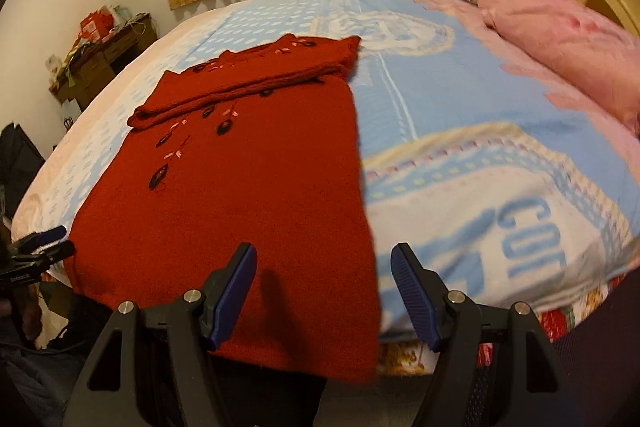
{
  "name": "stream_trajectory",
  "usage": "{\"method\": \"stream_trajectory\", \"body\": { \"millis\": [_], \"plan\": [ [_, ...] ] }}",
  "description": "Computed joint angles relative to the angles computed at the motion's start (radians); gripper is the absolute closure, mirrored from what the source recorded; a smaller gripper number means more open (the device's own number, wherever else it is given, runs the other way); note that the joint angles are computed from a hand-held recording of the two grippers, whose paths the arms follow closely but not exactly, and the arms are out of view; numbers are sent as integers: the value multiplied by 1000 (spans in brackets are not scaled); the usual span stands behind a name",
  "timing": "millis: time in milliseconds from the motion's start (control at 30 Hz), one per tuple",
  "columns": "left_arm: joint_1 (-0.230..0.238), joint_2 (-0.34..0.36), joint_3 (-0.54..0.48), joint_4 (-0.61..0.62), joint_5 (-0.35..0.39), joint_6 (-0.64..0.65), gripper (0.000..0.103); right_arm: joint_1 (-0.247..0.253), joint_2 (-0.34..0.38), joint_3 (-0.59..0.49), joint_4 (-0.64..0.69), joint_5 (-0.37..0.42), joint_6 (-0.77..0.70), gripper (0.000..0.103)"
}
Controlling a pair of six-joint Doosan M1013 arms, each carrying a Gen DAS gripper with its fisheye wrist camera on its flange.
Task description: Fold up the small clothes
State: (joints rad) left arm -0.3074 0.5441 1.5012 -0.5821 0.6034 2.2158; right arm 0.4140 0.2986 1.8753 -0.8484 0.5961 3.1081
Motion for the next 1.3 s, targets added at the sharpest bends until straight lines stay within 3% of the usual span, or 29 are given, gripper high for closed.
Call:
{"method": "stream_trajectory", "body": {
  "millis": [300, 467, 767, 1000, 1167, 1300],
  "plan": [
    [4, -10, 14, -42, 29, 51, 15, 11, -27, 49, 40, -69, -11, 36],
    [11, -11, 11, -76, 69, 74, 15, 5, -29, 66, 91, -117, -41, 50],
    [16, -6, -5, -103, 135, 99, 15, 4, -55, 106, -34, -183, 101, 84],
    [11, -5, -6, -85, 137, 99, 20, -1, -55, 114, -38, -197, 133, 85],
    [9, -8, -4, -76, 137, 100, 20, -12, -62, 132, -108, -243, 221, 67],
    [8, -4, -8, -69, 144, 96, 20, -13, -56, 131, -130, -258, 227, 66]
  ]
}}
